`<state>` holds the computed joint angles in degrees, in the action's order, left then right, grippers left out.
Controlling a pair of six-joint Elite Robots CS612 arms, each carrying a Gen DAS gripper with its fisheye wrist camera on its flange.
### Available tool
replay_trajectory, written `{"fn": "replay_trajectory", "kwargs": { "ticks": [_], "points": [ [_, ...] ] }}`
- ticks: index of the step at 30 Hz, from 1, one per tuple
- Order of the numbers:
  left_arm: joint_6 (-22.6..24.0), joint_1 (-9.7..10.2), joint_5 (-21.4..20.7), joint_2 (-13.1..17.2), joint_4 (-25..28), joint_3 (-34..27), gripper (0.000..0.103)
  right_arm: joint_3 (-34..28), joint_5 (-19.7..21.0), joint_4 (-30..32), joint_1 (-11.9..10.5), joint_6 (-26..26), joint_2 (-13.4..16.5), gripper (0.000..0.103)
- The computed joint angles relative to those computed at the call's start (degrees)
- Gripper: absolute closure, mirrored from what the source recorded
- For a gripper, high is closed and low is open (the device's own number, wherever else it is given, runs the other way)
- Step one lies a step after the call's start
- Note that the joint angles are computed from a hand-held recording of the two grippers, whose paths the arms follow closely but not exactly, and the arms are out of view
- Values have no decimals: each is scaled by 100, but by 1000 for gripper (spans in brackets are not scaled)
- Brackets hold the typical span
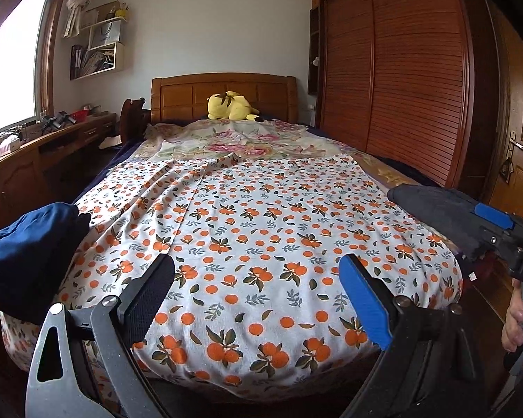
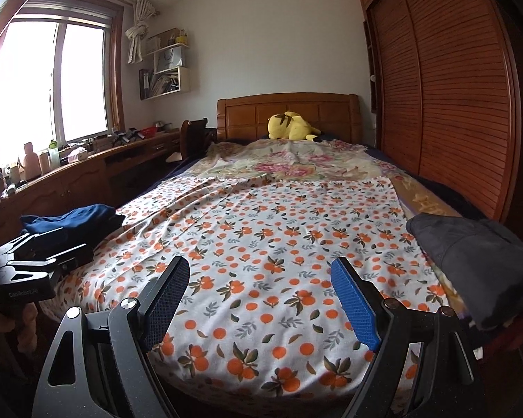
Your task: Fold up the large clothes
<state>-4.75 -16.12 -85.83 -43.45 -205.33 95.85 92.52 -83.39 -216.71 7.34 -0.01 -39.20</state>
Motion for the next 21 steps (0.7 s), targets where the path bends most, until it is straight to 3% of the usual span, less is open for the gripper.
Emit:
{"fn": "replay_trajectory", "kwargs": {
  "ticks": [21],
  "points": [
    [3,-20,-34,-50,-136,93,8,-142,174,-42,-73,-30,120,18]
  ]
}}
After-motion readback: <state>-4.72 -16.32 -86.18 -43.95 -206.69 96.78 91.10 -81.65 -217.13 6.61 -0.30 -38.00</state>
